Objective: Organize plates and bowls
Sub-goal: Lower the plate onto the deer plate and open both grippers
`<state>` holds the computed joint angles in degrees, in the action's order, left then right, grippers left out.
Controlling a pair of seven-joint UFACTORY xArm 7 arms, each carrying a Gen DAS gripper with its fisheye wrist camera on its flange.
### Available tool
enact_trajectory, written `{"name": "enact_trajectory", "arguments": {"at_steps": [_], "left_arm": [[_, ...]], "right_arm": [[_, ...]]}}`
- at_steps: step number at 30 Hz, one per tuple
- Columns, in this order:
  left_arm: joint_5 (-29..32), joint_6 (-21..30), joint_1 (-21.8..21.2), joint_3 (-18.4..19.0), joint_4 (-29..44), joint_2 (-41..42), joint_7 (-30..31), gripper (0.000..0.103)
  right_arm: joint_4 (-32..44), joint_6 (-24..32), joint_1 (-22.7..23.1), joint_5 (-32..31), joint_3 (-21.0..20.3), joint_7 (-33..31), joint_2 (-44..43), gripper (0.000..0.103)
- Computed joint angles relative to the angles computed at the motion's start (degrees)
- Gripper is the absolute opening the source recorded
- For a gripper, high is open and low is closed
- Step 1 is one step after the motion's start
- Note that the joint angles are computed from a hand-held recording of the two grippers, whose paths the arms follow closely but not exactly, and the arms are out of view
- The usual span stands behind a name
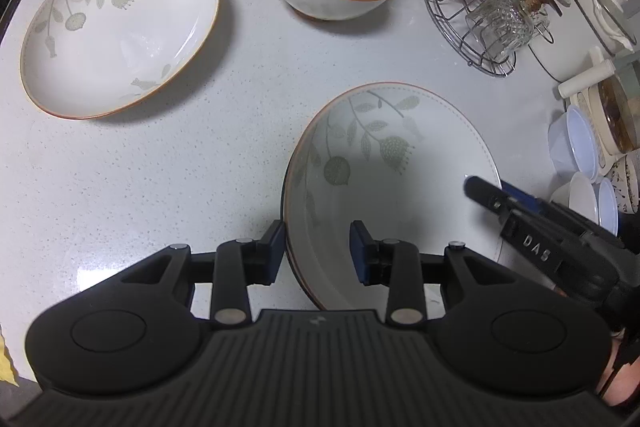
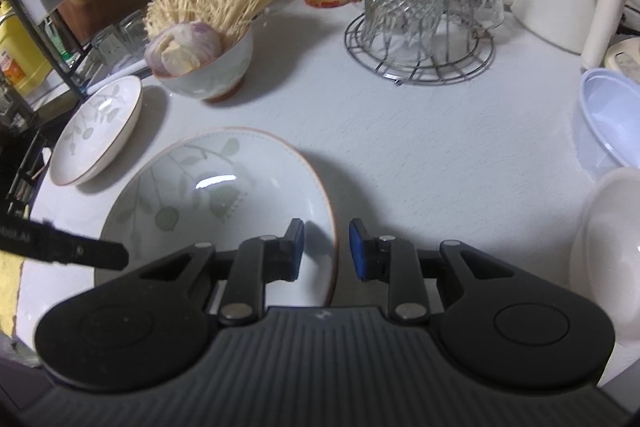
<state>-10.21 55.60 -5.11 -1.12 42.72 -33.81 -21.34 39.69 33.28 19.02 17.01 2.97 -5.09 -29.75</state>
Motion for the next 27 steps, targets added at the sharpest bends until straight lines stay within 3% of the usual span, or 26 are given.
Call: {"name": "enact_trajectory", "arguments": {"at_steps": [13,27], "left_arm": [[5.37,-3.43,1.42,-3.59,0.31,-4.61,-6.35,0.039],[10.94,-4.49,2.2,-6.61,10.31,-7.36,-13.16,0.039]], "right_arm": [[2.06,0.75,0.76,1.7,-2.92,-1.79,-4.43,0.029],[9.07,4.05,3.25,6.44,-5.09,-9.09,-11.41,0.029]]}}
